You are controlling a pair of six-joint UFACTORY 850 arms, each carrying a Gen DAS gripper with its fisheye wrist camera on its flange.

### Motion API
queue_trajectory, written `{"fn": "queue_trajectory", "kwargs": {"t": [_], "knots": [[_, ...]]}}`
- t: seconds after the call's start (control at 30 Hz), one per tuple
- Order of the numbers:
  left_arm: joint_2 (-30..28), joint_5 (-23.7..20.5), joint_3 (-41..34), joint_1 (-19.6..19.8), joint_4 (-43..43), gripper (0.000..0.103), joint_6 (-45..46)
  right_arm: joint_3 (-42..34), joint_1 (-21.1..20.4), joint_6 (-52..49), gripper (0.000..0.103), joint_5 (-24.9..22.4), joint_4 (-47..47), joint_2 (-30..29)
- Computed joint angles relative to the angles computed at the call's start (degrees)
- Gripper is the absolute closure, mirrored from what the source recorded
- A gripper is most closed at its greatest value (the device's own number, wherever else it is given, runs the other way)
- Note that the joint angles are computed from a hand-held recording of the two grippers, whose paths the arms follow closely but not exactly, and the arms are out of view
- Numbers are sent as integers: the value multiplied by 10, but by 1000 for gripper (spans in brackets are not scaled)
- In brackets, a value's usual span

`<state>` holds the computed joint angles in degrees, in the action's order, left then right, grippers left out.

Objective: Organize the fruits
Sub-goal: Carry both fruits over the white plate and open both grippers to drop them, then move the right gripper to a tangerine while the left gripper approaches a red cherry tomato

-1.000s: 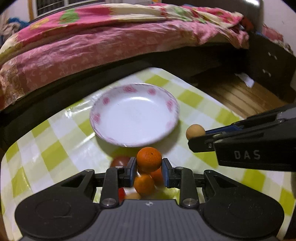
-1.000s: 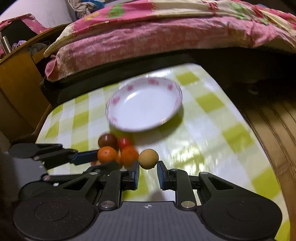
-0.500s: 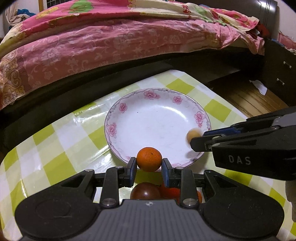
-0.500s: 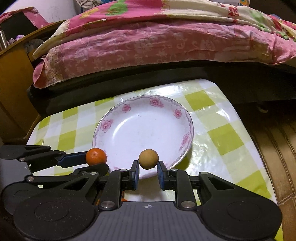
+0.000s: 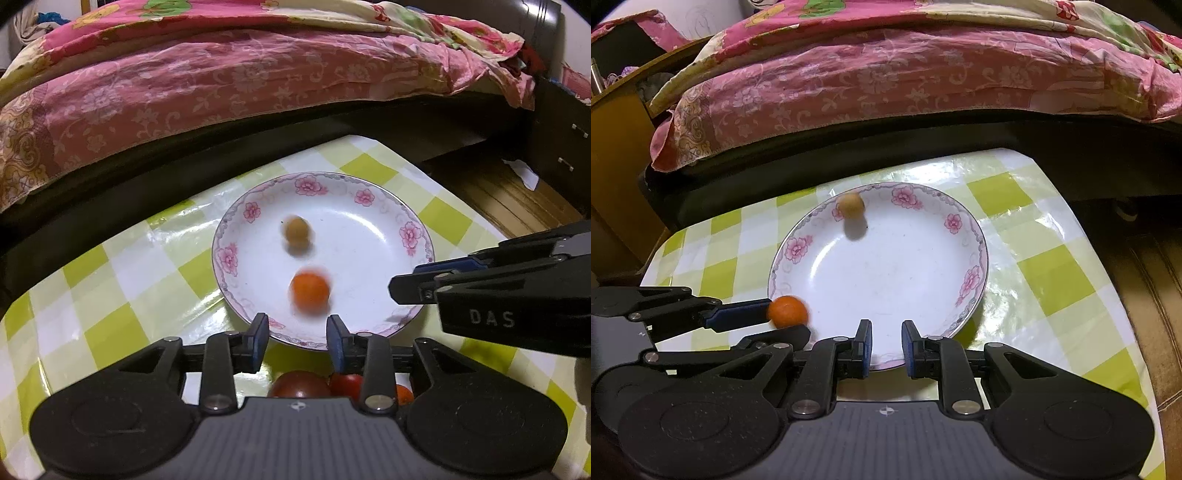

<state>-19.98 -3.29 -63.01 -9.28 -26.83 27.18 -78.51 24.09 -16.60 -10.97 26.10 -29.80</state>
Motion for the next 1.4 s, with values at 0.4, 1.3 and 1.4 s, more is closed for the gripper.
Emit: {"fn": "queue_trajectory", "kwargs": {"t": [0.4, 1.3, 1.4], "knots": [[12, -4, 12, 3, -27, 59, 30, 18, -3, -54, 87, -4, 57, 16], [93, -94, 106, 50, -339, 57, 449, 52, 5, -199, 79, -95, 130, 42], [98, -94, 118, 54, -338, 57, 468, 52, 7, -208, 75, -103, 111, 41]]}}
